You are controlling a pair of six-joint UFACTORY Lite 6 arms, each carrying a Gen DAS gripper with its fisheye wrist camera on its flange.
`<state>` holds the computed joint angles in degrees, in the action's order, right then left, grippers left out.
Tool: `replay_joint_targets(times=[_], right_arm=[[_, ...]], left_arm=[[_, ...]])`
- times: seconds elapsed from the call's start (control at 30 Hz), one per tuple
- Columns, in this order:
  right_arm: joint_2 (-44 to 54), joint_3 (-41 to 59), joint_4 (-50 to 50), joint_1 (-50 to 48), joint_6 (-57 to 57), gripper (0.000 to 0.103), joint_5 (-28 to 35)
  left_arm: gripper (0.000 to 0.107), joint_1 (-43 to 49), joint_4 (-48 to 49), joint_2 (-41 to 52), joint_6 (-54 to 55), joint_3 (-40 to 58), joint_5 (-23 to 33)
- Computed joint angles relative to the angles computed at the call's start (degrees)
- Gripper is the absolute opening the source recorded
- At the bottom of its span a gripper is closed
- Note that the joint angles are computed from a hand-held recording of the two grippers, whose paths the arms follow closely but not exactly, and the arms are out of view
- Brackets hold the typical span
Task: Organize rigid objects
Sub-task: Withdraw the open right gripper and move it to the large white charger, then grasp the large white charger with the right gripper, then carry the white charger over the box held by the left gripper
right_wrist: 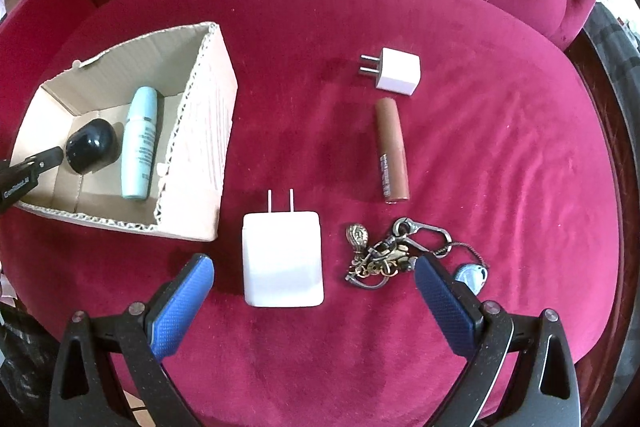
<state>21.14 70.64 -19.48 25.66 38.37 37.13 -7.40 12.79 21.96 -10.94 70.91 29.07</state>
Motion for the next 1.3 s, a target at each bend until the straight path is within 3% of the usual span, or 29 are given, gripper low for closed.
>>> replay_joint_targets(times=[0.33, 0.43, 0.6, 0.77, 1.3], right_arm=[[5.0, 2.5, 0.9, 1.3, 0.4, 0.099, -1.4], [6.2, 3.5, 2.3, 1.8, -0.5, 0.086, -1.2], [7.1, 2.9, 3.2, 2.1, -1.6, 0.046, -2.3], [6.8, 1.1, 0.8, 4.2, 2.1, 0.046, -3.4], [1.9, -0.1, 3.4, 2.1, -0.9, 0.045, -1.5]], left_arm=[[0.004, -0.1, 0.1, 0.2, -0.2, 0.4, 0.2], [0.004, -0.2, 0.2, 0.2, -0.3, 0.4, 0.2], [0.004, -0.3, 0.2, 0.3, -0.4, 0.7, 0.4], [0.004, -0.3, 0.1, 0.3, -0.3, 0.7, 0.5], [0.004, -0.3, 0.4, 0.1, -0.4, 0.5, 0.4]])
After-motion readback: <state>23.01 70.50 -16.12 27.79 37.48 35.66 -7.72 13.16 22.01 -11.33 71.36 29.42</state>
